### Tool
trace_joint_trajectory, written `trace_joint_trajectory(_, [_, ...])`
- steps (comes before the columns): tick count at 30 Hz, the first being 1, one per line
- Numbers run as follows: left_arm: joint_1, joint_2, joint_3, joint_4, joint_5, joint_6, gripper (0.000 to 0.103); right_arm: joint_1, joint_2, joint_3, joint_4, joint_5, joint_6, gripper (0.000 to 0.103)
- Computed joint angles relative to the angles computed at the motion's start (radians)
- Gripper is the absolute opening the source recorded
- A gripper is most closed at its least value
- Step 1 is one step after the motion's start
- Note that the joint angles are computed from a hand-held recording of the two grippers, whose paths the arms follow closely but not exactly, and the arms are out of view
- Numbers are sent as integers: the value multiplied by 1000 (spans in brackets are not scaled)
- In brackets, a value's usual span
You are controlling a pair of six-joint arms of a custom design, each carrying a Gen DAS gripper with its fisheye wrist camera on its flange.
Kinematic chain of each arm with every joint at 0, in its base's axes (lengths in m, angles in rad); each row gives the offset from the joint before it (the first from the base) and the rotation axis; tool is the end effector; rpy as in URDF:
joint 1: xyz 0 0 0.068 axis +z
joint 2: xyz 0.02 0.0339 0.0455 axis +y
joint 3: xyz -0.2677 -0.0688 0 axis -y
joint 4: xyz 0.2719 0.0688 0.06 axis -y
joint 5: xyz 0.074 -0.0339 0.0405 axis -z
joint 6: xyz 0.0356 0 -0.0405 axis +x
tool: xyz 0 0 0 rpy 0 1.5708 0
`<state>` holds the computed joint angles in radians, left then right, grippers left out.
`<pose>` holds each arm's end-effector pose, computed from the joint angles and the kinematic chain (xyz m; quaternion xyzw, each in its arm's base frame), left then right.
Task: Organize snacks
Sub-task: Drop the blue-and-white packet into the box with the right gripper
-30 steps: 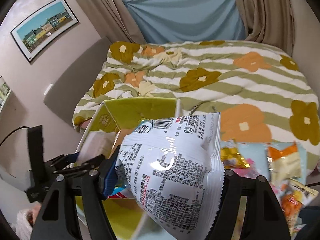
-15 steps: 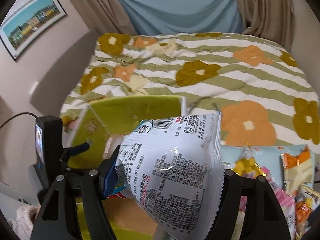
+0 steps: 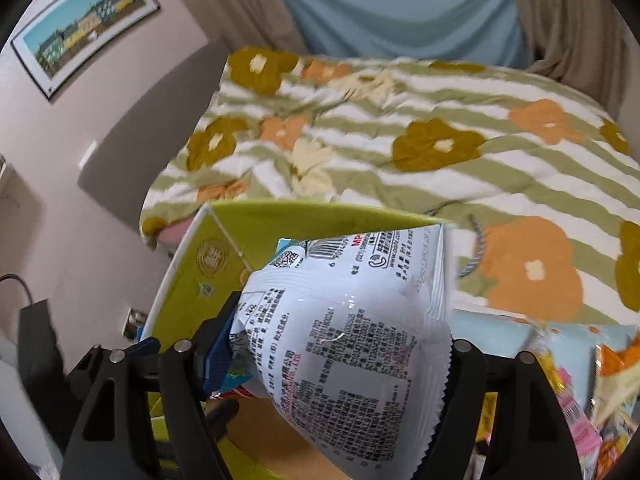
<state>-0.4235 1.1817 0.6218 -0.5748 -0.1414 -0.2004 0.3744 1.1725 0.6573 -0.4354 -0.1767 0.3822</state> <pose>0.2089 -0.0886 0.1686 0.0932 0.9695 -0.0006 0.2265 0.2264 0.0957 0.1898 -0.0232 0.9487 0.1904 0.2514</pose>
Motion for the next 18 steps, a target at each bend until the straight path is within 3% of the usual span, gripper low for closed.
trace_joint_trajectory(2, [7, -12, -12, 1, 6, -8, 103, 13, 78, 14, 50, 5, 7, 72])
trace_joint_trajectory(4, [16, -21, -21, -1, 14, -18, 103, 12, 125, 25, 79, -12, 8, 80])
trace_joint_trajectory(5, [21, -23, -22, -3, 19, -20, 103, 10, 144, 27, 89, -20, 9, 95])
trace_joint_trajectory(6, [23, -25, -26, -4, 21, -23, 103, 10, 160, 33, 82, -18, 11, 103])
trace_joint_trajectory(18, [16, -103, -32, -62, 23, -26, 103, 14, -21, -17, -6, 32, -5, 103])
